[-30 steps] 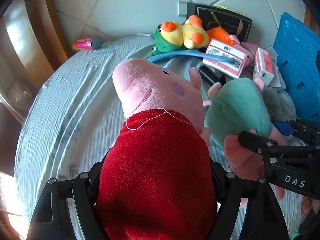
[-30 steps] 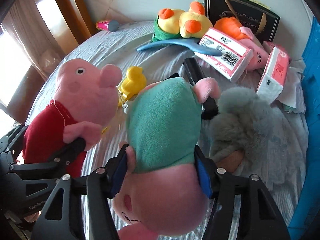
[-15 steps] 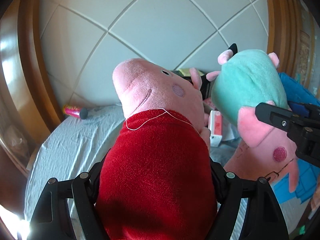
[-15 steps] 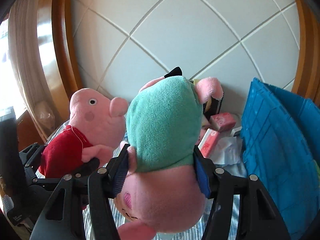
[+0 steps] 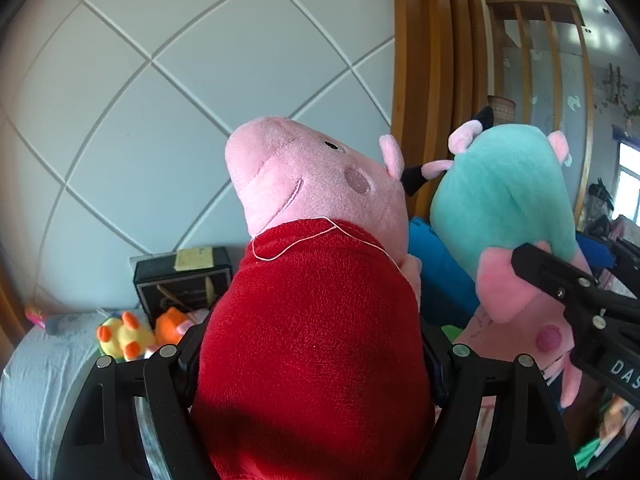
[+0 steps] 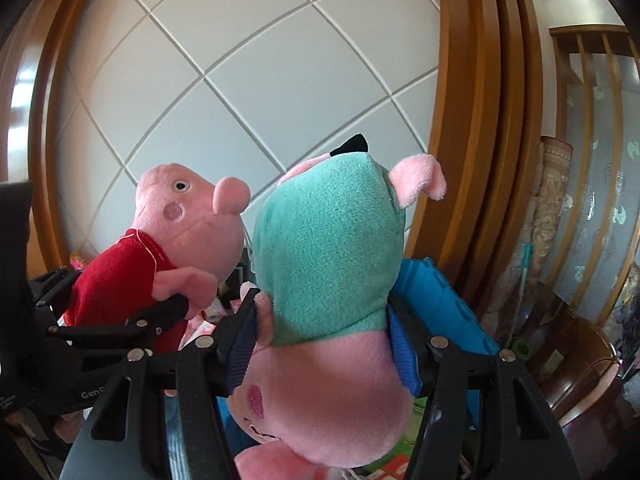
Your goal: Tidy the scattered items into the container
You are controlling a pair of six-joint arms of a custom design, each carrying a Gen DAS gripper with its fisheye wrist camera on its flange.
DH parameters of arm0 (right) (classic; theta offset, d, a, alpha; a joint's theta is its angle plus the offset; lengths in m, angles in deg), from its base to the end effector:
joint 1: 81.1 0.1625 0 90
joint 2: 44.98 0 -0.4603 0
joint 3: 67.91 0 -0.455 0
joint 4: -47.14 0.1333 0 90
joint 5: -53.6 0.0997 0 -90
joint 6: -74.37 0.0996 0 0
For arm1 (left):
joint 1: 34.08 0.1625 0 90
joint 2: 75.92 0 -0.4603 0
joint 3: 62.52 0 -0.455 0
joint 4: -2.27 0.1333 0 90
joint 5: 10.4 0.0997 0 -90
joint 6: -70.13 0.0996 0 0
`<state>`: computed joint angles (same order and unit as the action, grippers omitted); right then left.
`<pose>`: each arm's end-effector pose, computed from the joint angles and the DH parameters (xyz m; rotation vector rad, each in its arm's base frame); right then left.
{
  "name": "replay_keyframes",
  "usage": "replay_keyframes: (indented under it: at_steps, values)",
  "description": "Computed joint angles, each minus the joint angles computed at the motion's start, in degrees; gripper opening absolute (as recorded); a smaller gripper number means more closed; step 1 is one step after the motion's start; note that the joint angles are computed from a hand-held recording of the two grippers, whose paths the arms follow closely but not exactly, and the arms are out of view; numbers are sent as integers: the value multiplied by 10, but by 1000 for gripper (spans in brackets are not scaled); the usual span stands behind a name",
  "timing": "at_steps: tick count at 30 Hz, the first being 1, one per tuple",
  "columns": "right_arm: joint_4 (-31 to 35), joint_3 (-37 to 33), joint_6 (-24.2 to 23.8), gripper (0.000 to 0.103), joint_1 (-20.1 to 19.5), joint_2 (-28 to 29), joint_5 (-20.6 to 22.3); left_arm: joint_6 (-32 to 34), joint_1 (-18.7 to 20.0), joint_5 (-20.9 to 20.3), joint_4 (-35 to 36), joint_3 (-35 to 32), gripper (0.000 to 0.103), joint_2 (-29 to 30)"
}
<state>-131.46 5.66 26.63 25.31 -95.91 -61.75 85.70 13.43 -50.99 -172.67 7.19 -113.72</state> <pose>0.3223 -0.7733 0.3991 0.8760 -1.9888 1.2130 -0.4280 -0.7765 0.2448 0.6237 2.1603 -1.2980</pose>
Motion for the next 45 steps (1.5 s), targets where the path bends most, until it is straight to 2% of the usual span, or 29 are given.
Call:
replay_keyframes:
  at_steps: [4,7,12,13,14,16,19,21,22,29,33,38,40,43,45]
  values:
    - [35,0,11,58,-32,-19,-6,-40,-11,-4,76,-66,81,55]
    - [61,0,24,60,-51,-32,-2,-53,-14,5,113,-101,85,86]
    - [74,-18,31,67,-76,-24,15,-70,-27,48,116,-126,90,121]
    - [74,-19,32,70,-79,-23,16,-76,-28,53,117,-128,93,123]
    - [73,-18,35,80,-81,-24,17,-85,-29,58,119,-125,97,122]
    - [66,-14,37,91,-85,-27,21,-92,-29,70,108,-114,101,117]
    - [74,-11,50,94,-90,-33,31,-90,-32,87,85,-94,102,108]
    - [74,-4,56,97,-92,-38,36,-91,-33,89,77,-73,102,94]
    - [66,6,58,103,-90,-41,31,-89,-35,92,69,-60,102,87]
    - [30,86,76,103,-75,-78,29,-105,-50,135,39,52,102,20]
    - [11,161,84,103,-60,-111,41,-116,-66,179,12,140,102,-29]
    - [-15,255,91,103,-36,-149,54,-218,-86,202,38,268,102,-115]
    - [-21,289,96,103,-28,-164,58,-271,-96,217,68,312,102,-146]
    - [-38,333,95,103,-15,-180,57,-388,-113,255,166,361,102,-189]
    - [-46,354,93,103,-6,-188,50,-417,-122,245,186,392,102,-216]
